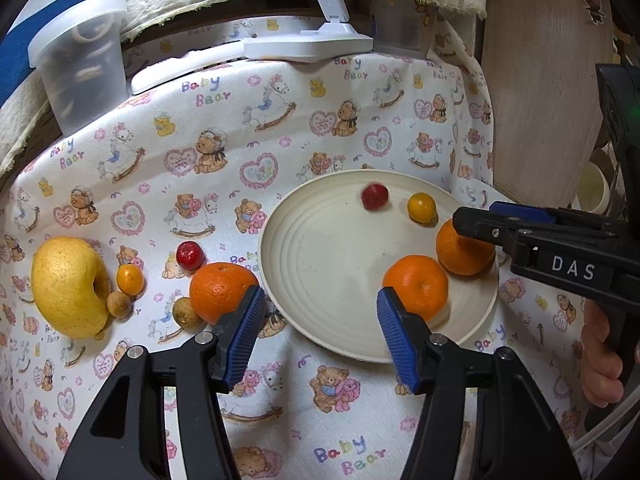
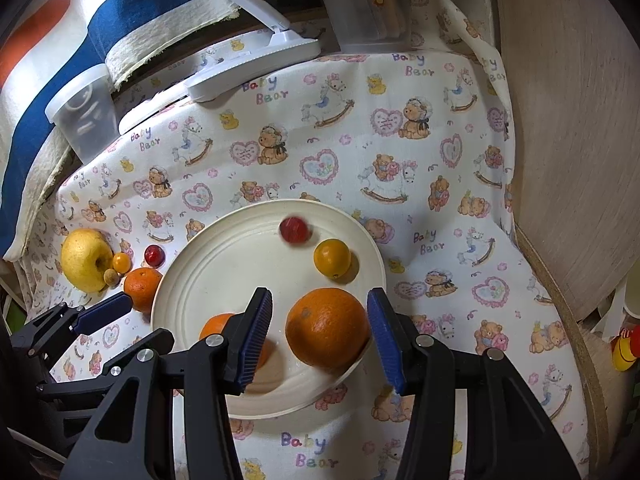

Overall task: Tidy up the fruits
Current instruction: 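Withdraw both tools away from the plate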

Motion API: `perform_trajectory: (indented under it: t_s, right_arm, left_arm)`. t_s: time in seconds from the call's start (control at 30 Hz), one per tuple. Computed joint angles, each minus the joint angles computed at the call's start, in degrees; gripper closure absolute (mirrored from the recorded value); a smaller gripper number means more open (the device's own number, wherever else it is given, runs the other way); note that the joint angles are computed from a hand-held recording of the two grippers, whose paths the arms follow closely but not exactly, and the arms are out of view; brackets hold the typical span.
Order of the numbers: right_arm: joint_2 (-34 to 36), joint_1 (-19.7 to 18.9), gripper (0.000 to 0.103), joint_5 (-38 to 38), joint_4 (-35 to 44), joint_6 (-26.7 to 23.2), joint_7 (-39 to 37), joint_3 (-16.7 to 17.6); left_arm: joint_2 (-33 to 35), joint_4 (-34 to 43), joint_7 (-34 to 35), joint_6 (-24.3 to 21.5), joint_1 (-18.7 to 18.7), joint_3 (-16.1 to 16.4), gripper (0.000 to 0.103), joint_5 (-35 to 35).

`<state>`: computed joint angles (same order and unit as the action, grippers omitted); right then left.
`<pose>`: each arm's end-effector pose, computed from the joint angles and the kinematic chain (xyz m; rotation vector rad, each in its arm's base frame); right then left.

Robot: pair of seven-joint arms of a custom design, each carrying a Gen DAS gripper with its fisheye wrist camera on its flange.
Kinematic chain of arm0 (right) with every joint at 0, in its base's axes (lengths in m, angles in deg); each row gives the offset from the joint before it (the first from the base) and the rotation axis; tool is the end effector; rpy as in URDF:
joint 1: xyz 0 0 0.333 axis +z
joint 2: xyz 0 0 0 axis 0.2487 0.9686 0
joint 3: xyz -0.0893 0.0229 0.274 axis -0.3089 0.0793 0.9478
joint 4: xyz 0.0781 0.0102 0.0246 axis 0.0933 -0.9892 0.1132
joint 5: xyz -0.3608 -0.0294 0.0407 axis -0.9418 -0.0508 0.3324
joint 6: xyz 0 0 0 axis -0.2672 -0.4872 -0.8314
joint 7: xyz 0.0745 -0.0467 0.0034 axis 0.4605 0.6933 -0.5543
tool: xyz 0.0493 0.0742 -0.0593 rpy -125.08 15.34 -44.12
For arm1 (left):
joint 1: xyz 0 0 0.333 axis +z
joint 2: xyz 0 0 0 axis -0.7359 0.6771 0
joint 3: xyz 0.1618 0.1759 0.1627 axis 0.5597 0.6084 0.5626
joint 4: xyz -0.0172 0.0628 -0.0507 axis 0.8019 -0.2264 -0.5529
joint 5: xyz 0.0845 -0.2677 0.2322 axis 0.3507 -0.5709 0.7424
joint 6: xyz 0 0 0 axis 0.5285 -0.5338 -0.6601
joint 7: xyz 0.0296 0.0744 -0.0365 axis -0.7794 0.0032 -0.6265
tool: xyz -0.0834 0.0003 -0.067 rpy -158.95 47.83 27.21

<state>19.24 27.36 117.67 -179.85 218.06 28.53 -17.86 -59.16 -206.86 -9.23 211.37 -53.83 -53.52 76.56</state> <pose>0.5335 0.1003 0.4305 -1.8373 1.5091 -0.3906 0.4720 -0.2090 0.4218 -1.6572 1.8697 -0.7542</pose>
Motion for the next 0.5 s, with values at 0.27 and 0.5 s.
perform_trajectory:
  t_s: [0.27, 0.5]
  right_arm:
    - [-1.76, 0.81, 0.047, 9.28, -0.24, 1.18, -8.36, -0.06]
    - [-3.93, 2.88, 0.038, 20.82, -0.59, 2.31, -20.38, -0.57]
  left_arm:
    - [-6.94, -2.67, -7.25, 1.10, 3.01, -1.66, 0.039, 7.02]
    - [-18.40, -7.47, -18.95, 1.16, 9.28, -5.63, 0.017, 18.13]
